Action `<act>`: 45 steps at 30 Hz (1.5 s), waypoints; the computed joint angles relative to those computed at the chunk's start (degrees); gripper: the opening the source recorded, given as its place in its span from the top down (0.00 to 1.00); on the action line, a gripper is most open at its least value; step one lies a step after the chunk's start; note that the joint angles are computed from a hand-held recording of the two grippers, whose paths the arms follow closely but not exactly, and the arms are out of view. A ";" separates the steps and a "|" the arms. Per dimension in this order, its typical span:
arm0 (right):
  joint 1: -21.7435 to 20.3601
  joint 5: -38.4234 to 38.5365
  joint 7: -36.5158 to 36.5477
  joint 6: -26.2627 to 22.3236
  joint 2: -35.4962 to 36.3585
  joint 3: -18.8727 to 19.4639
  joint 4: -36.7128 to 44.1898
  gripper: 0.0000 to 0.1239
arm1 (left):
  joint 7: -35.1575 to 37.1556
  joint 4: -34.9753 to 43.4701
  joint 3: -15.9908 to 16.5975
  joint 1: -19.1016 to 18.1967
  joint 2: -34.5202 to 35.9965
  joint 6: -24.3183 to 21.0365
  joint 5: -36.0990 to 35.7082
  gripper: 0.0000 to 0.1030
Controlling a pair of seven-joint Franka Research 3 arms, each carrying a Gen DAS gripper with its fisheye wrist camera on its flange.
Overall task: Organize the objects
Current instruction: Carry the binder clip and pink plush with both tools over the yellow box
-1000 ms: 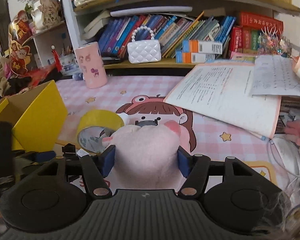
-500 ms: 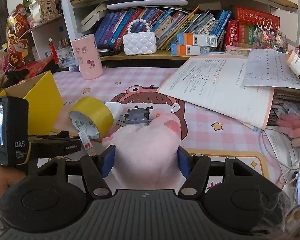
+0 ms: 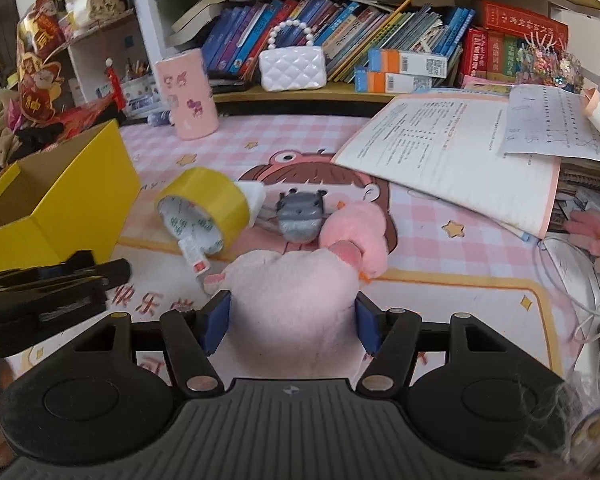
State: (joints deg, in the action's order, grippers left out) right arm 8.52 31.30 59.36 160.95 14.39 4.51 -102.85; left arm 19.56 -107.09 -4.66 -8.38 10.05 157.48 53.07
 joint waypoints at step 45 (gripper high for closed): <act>17.00 -16.94 24.90 7.67 -22.88 6.94 -27.85 0.52 | 19.96 -51.43 -1.27 18.49 -51.62 12.35 -19.48 0.65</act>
State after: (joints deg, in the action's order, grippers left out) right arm 25.53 14.35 84.26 168.62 -8.50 11.45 -130.69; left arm 39.52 -158.52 -5.94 10.12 -41.56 169.83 33.60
